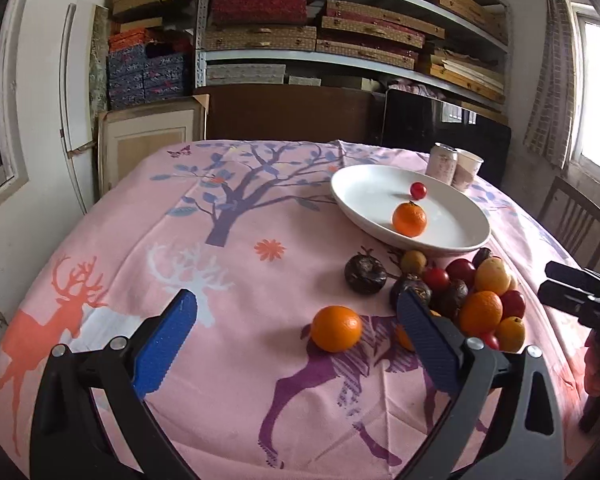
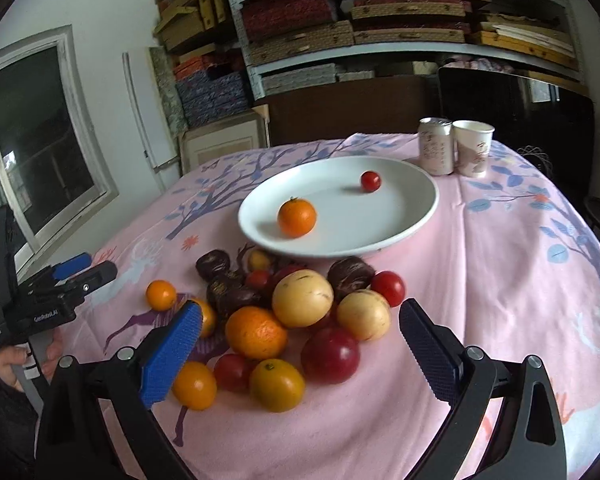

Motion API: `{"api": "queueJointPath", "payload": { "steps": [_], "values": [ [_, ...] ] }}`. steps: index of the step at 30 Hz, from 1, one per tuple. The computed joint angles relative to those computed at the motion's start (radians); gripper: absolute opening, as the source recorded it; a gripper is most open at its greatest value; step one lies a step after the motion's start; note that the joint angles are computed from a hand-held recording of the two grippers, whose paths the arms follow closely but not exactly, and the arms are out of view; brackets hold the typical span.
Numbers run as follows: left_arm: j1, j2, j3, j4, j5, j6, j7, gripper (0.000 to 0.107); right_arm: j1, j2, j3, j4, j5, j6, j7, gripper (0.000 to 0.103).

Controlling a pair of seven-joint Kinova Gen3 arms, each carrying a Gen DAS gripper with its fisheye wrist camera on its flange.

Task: Organize fruits
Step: 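Move both open tools back toward the fruit pile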

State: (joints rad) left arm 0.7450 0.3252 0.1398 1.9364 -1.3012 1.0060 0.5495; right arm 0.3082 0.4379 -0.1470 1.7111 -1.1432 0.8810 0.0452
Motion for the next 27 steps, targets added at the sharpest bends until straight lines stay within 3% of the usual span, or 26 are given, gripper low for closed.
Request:
{"api": "queueJointPath", "payload": {
  "steps": [6, 8, 10, 14, 20, 27],
  "values": [
    [0.131, 0.150, -0.079, -0.173, 0.088, 0.214, -0.242, 0.099, 0.093, -0.052, -0.147, 0.117, -0.085, -0.151, 0.231, 0.099],
    [0.133, 0.190, -0.071, -0.230, 0.121, 0.279, -0.304, 0.099, 0.069, -0.058, -0.107, 0.137, -0.139, -0.132, 0.308, 0.099],
    [0.119, 0.203, -0.050, -0.254, 0.138, 0.307, -0.320, 0.099, -0.003, -0.067, -0.015, 0.146, -0.179, -0.109, 0.345, 0.099],
    [0.142, 0.196, -0.076, -0.248, 0.149, 0.320, -0.294, 0.099, -0.047, -0.067, 0.034, 0.137, -0.172, -0.108, 0.324, 0.099],
    [0.110, 0.143, -0.068, -0.193, 0.163, 0.228, -0.224, 0.099, -0.054, -0.059, 0.038, 0.124, -0.150, -0.116, 0.276, 0.099],
    [0.105, 0.149, -0.066, -0.196, 0.163, 0.225, -0.226, 0.099, -0.041, -0.062, 0.027, 0.135, -0.169, -0.116, 0.307, 0.099]
  ]
}}
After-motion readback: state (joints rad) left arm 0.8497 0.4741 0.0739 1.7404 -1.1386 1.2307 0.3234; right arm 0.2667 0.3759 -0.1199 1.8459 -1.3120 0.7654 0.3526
